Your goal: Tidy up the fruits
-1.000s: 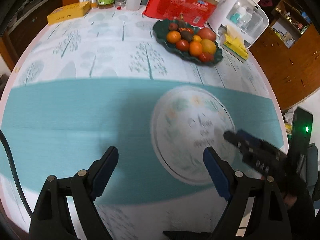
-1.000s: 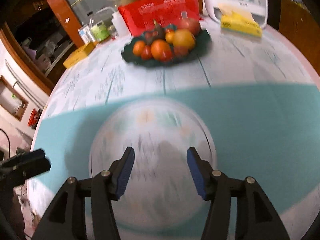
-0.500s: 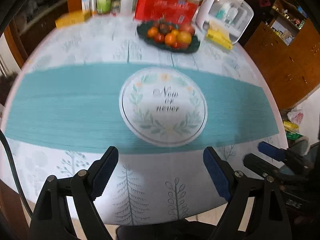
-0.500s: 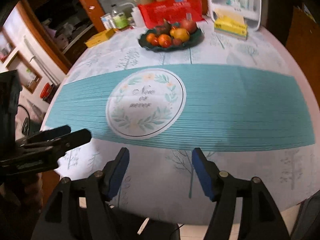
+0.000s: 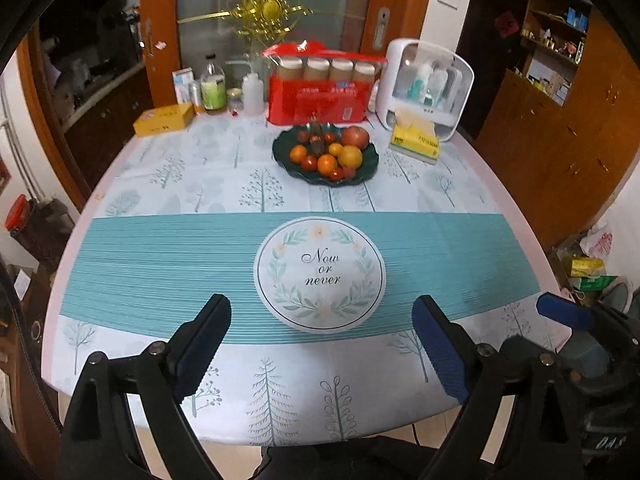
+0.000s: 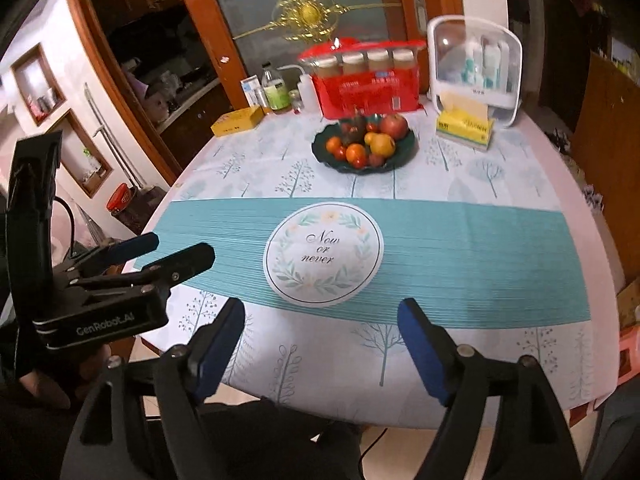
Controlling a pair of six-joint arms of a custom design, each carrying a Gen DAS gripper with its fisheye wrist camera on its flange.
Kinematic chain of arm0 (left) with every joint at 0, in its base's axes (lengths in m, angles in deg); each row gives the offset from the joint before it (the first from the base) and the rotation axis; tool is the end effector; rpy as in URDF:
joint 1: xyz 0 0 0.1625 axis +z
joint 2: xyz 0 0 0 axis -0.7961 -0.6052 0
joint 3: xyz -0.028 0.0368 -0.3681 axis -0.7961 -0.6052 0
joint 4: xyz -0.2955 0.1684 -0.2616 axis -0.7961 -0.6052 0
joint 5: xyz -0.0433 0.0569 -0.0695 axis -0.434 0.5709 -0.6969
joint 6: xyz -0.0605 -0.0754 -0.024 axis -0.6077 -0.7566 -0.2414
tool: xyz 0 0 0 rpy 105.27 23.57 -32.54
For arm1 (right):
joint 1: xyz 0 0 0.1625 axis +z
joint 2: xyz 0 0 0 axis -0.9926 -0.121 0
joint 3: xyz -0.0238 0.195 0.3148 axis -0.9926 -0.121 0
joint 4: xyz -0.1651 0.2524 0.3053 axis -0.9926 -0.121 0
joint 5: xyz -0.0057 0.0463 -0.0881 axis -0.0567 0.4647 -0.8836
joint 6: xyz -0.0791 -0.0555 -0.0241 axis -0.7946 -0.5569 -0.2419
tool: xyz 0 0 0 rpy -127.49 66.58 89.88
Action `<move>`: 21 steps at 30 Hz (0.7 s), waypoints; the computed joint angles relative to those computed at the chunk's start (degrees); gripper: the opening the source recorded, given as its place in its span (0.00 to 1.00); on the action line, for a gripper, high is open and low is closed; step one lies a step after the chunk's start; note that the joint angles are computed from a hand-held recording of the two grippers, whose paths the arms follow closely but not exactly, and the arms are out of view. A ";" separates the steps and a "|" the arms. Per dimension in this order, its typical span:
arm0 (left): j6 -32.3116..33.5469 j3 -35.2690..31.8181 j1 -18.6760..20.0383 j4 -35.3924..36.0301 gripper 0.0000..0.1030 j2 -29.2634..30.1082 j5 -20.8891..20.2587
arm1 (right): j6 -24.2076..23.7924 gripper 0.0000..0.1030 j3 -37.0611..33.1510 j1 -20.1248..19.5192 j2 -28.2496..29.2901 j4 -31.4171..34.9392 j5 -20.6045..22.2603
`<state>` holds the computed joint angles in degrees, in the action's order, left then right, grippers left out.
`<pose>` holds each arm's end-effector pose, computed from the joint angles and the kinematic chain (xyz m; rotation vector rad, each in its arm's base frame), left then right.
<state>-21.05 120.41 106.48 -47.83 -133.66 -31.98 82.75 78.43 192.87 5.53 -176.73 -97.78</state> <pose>-0.2669 -0.6935 0.2214 0.6352 2.4492 -0.6383 0.2983 -0.6187 0.2042 0.2259 -2.4415 0.7963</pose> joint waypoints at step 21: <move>0.65 9.02 -2.72 -9.65 0.99 -4.28 8.22 | 4.04 0.95 4.53 1.50 0.38 -7.90 -3.69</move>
<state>-20.40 129.43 103.76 -57.48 -137.94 -23.77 86.79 82.96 194.37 5.91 -184.63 -101.47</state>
